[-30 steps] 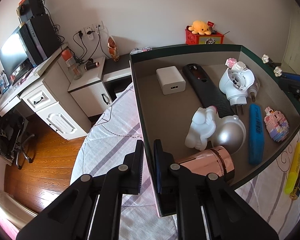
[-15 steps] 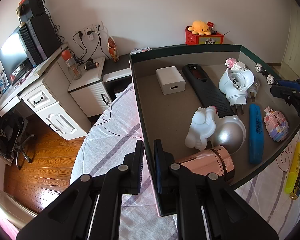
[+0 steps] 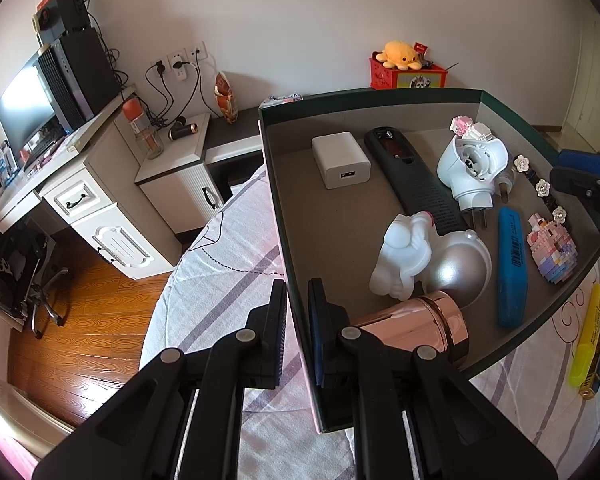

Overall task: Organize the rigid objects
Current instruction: 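Lower the hair clip into the pink box and open the right tool, then withdraw the right tool while the left tool reaches for the blue-gold box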

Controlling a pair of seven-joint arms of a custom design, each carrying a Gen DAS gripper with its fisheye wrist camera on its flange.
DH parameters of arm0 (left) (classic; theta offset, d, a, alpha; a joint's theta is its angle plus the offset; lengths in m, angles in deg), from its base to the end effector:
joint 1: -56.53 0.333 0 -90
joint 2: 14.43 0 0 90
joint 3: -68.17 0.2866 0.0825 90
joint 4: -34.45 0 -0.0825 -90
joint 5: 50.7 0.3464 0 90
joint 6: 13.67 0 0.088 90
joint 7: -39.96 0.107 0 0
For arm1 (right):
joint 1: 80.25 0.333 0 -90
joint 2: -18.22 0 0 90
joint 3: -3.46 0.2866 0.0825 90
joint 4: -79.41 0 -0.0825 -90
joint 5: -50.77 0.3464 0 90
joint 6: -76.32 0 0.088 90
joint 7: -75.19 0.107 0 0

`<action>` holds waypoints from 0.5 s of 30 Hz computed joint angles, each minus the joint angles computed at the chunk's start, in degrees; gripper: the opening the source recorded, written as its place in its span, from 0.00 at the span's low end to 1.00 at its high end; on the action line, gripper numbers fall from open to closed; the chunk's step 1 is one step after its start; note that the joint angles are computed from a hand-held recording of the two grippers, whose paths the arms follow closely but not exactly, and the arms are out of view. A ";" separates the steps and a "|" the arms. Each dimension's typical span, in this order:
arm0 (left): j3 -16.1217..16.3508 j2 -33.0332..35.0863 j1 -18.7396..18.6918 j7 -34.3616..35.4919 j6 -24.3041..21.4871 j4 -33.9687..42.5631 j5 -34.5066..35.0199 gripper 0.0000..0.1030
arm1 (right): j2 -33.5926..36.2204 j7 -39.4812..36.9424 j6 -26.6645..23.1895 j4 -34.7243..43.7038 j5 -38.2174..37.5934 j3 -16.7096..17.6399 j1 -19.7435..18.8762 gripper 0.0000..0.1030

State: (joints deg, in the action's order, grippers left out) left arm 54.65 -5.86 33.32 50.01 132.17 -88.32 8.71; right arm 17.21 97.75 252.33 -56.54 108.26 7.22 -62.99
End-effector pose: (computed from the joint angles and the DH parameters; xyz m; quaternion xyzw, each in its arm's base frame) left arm 0.4328 -0.3340 0.3536 -0.6501 0.6820 -0.1866 0.2781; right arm 0.4829 0.1130 0.3856 -0.8152 0.4484 -0.2119 0.2992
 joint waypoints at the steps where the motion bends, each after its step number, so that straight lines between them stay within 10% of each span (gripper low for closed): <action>1: 0.00 -0.01 -0.01 0.03 -0.06 0.01 -0.05 0.10 | -0.30 -0.17 -0.12 -0.15 0.21 -0.03 -0.03 0.35; 10: -0.76 -2.00 -1.52 -4.47 -3.61 -0.84 2.73 0.12 | -5.41 -3.90 -1.51 -3.72 4.93 -2.27 0.77 0.36; 15: -3.41 -7.43 -2.45 -8.71 -6.67 -4.46 4.93 0.46 | -11.71 -4.49 -2.56 -9.22 6.38 -4.89 1.48 0.41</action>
